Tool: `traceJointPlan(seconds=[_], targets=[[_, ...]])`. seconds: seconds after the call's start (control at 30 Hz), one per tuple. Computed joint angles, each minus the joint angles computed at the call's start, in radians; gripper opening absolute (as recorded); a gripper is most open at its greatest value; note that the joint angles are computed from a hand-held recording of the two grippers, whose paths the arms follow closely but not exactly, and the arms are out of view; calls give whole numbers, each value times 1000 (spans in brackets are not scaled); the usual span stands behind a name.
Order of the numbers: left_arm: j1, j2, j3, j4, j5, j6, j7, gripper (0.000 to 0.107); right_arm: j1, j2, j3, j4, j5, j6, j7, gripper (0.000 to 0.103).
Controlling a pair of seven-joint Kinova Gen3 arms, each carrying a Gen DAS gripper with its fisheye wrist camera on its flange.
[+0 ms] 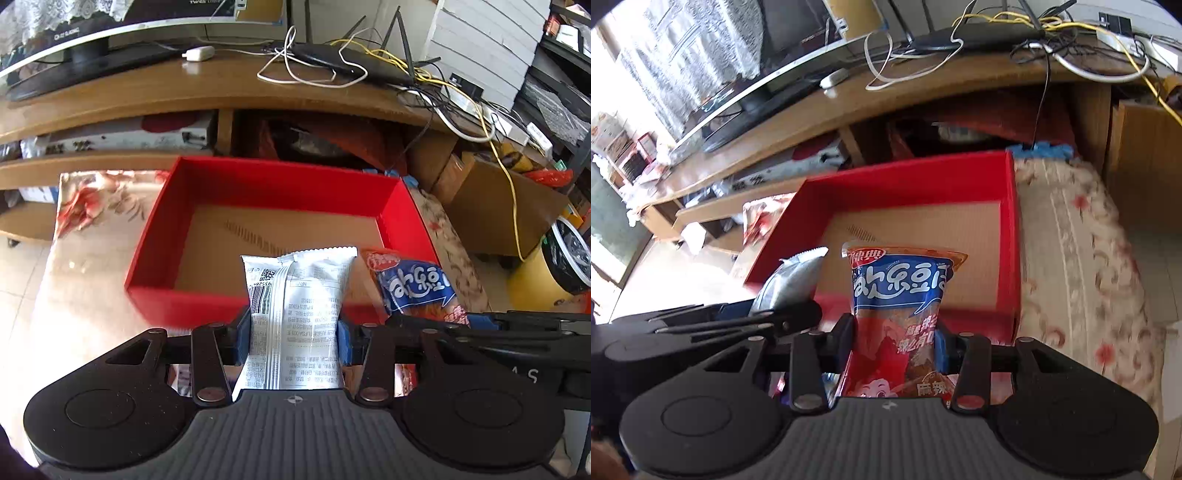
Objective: Organize snacks
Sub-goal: 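Carry both held snacks over the red box with both tools, then lower both snacks into the red box and open both tools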
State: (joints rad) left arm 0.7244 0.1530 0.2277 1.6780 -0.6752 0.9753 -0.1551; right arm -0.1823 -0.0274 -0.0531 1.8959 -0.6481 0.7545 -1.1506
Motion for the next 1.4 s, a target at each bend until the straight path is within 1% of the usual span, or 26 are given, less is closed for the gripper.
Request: traceJointPlan(seconds=[0.23,0.37,0.53,0.73,0.87,0.97,1.07,1.2,1.33,1.4], targets=[[-45,50,-40,-50,4,-48,-71,51,7,87,-18,-96,34,-35,-58,41],[-59,84,-70,-76,12,-69,-105,51,10,141,-37,-141,74,-55,-104,41],[-70,120,-106,-94,21,-101,-131,50,21,199,-62,-177,90,-80,-128,41],[-63,165,-144,-115,3,-111,-149,50,30,264,-89,-216,111,-105,-150,41],[-72,190,-161,-112,24,-133,-157,50,28,305,-106,-230,143,-122,-174,41],[-72,202,-177,-106,32,-151,-152,50,-8,308,-100,-227,214,-168,-201,41],[-73,208,-188,-99,36,-159,-148,50,-5,312,-118,-223,230,-194,-196,41],[-71,219,-195,-94,40,-141,-151,50,10,335,-140,-231,216,-179,-179,41],[-73,230,-198,-83,49,-141,-154,51,-29,345,-122,-235,278,-182,-216,41],[-68,234,-202,-85,46,-131,-152,52,-26,352,-127,-241,282,-170,-219,41]])
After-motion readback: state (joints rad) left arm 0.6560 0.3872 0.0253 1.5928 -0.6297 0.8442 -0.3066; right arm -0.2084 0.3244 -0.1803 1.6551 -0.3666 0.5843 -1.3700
